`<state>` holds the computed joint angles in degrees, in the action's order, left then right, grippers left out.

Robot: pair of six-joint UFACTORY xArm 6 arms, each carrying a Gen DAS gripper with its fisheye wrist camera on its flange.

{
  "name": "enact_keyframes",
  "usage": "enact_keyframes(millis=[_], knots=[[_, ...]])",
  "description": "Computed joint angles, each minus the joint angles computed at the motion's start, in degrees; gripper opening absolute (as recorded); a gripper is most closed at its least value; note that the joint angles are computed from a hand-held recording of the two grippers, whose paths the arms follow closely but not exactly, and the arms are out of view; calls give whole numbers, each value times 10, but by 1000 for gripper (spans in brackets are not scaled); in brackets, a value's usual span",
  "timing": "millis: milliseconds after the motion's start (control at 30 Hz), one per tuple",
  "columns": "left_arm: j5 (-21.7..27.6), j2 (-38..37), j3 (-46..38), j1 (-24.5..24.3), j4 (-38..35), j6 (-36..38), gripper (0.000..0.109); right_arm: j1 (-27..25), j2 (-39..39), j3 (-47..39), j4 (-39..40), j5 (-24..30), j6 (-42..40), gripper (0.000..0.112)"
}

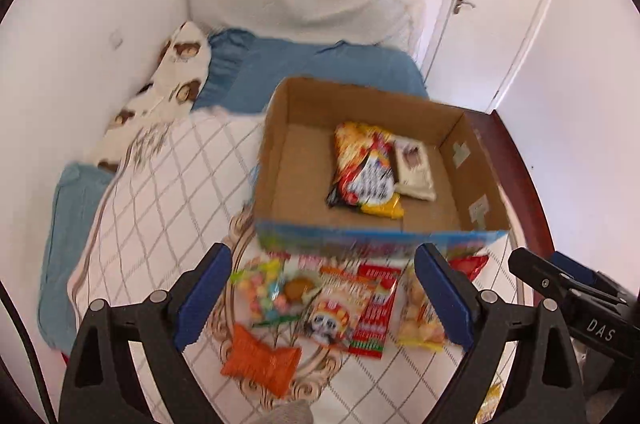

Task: Organize snacks
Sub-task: 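Withdraw both tools from the box back toward the snack pile, then grasp the orange snack bag with the left tool while the right tool grasps the yellow egg-cake bag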

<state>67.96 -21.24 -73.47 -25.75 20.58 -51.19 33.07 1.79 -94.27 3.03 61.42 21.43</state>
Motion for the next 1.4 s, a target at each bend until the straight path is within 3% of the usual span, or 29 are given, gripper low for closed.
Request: enact_keyframes(millis=[33,100,267,367,433,700,767,933,1033,1133,1400], knots=[[10,-15,20,3,-11,-4,94,0,-7,21,20,0,-1,91],[22,-43,62,10,-27,-15,94,0,-12,53,50,0,-2,76],[53,-89,166,36,-67,-10,93,9,0,107,78,-1,6,75],[59,-82,204,59,-120,31,93,6,19,115,79,6,17,75],[43,-83,238,95,-203,54,93,1,36,109,76,18,25,75],[-79,-106,381,210,-464,-16,93,-14,72,110,81,12,39,76],[-93,-91,381,210,-455,-40,93,-18,78,112,89,7,42,76],[-45,-12,295,165,-290,-32,75,-23,100,106,89,-2,38,76],[-26,9,263,125,-219,16,69,-17,105,104,68,-2,34,61],[-5,16,250,87,-172,67,67,0,97,113,49,-3,24,56],[-8,-25,283,13,-187,118,67,68,-14,241,24,39,40,54]])
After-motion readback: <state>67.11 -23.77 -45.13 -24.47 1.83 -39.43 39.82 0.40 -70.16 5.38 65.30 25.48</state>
